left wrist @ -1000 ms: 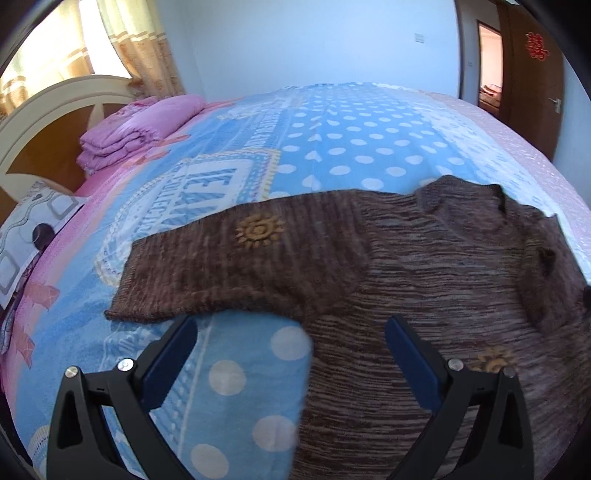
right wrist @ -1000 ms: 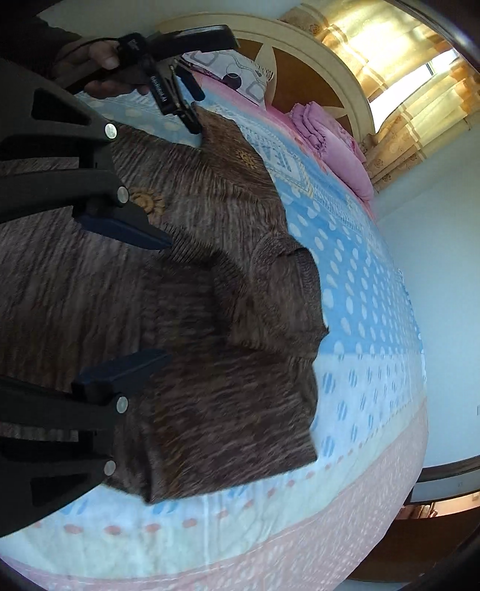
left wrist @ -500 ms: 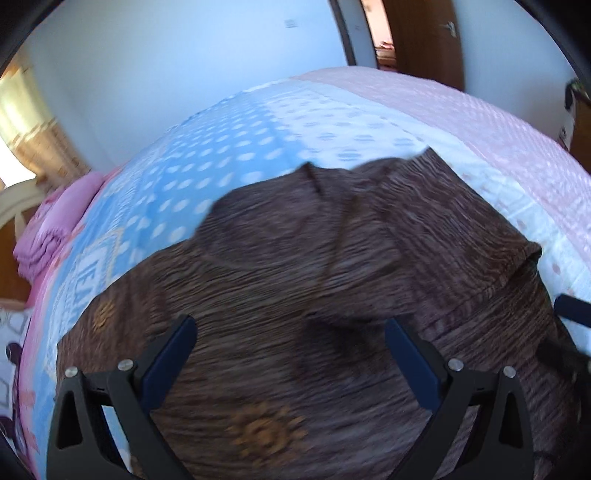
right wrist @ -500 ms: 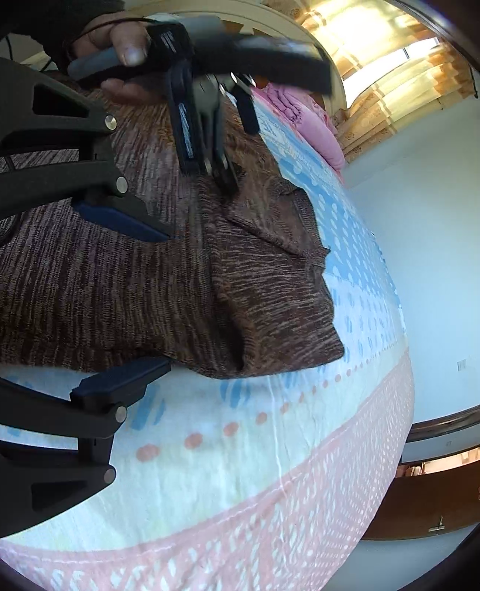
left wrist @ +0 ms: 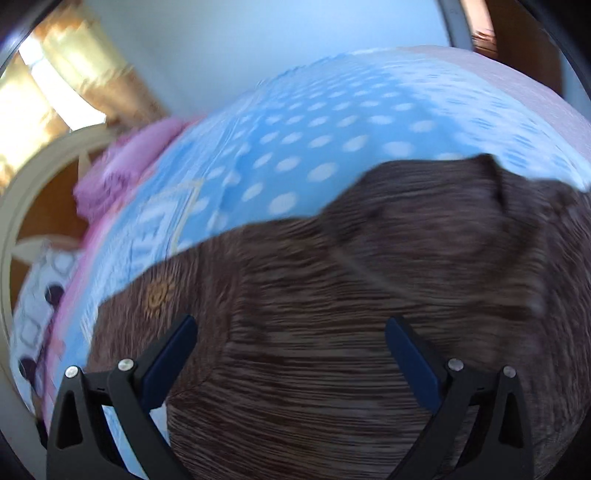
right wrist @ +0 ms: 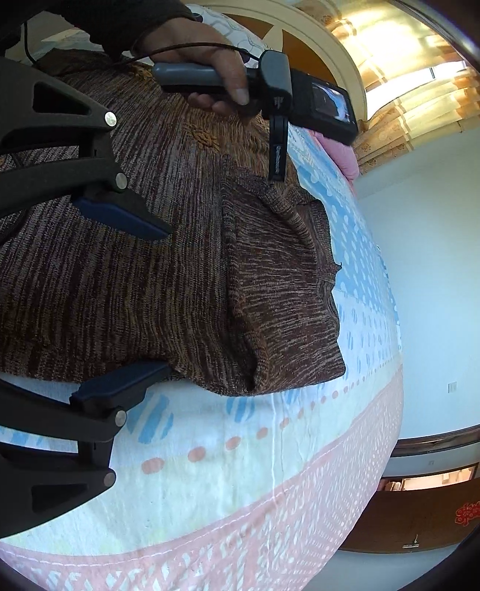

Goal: Fold small clothes
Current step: 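Fold the held sleeve and side inward across the sweater body with the right tool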

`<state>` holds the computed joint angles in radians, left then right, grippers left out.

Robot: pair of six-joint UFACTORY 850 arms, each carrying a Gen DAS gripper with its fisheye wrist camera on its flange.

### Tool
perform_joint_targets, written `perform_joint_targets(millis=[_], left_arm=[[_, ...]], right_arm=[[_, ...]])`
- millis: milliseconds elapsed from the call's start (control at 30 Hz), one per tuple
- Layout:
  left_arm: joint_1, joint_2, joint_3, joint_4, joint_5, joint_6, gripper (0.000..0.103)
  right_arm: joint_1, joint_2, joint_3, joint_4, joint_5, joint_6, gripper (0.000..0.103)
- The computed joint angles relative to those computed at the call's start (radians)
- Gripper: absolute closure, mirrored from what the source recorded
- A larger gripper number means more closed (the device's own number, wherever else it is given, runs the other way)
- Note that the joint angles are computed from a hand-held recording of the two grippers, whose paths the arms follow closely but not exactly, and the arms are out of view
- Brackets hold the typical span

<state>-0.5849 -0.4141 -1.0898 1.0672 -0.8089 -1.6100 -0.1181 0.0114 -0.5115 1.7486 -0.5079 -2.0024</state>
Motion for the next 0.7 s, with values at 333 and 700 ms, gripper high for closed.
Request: perform_joint_targets(millis=[333,700], left_arm=[[-0.084,0.134,0.126,0.169,0.093,-0.172,0.0],[-0.062,-0.049,-0.043,0.119,-0.042,-0.042,0.0]], right_arm=[[-0.021,0.033,0.019,0.098,-0.025,-0.051,0.034],[0.017,0.049,0.043,0.157,0.009,-0.18,0.034]])
